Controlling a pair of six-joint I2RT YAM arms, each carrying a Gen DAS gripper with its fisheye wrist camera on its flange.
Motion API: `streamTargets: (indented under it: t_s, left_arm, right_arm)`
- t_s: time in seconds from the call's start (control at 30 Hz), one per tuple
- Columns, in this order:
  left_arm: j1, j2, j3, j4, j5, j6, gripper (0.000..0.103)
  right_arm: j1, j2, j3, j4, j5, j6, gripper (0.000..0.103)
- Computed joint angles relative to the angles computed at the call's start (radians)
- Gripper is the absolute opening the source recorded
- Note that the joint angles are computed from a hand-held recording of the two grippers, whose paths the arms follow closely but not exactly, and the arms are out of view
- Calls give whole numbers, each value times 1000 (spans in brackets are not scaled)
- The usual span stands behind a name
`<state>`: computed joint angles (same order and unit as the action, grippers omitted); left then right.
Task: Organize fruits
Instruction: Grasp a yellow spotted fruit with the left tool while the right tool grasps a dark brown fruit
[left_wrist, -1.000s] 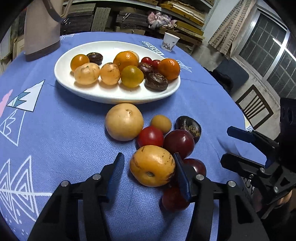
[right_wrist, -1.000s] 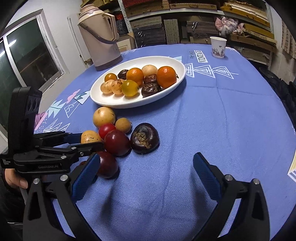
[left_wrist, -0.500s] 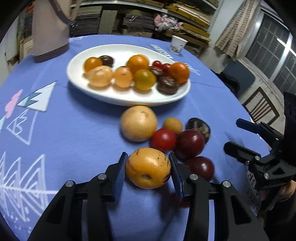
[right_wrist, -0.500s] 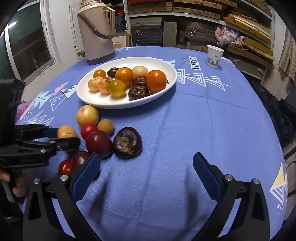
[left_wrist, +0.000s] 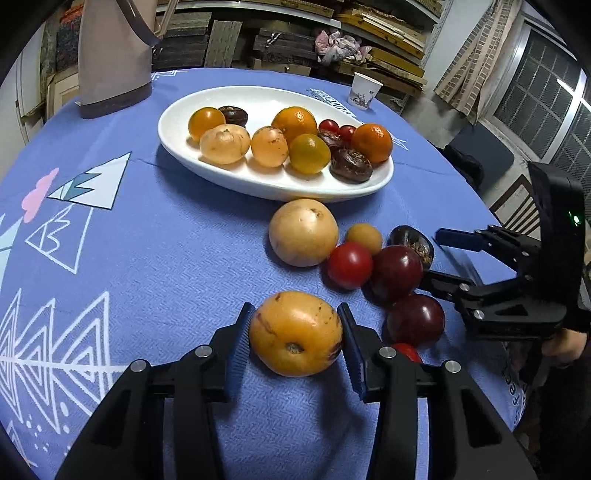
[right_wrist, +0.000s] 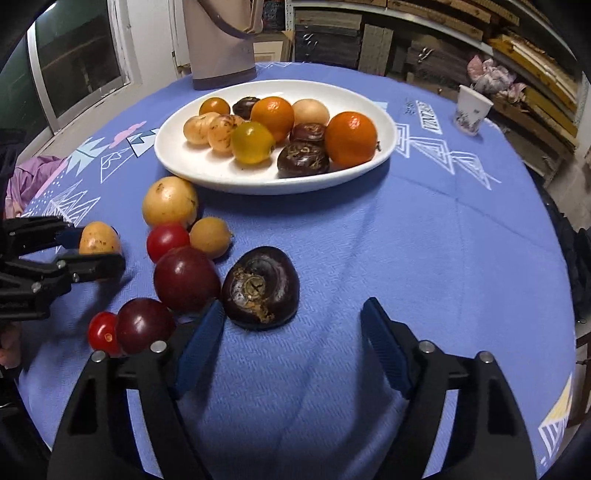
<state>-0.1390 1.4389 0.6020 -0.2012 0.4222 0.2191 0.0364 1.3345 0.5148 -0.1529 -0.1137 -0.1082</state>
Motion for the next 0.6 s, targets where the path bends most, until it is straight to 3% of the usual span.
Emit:
streamTargets:
  t_s: [0.2, 0.27, 0.3, 0.6]
  left_arm:
    - [-23, -7, -9, 13, -28, -4, 46]
    - [-26, -10, -11, 15, -35, -4, 47]
    - [-31, -12, -13, 16, -41, -6, 47]
    - [-35, -8, 7, -20, -48, 11, 46]
  right_arm:
    - [24, 76, 40, 27, 14, 10, 75]
    - [28, 78, 43, 34, 6, 17, 61]
    - [38, 70, 44, 27, 15, 24, 44]
    - [-15, -82, -10, -40, -88, 81, 44]
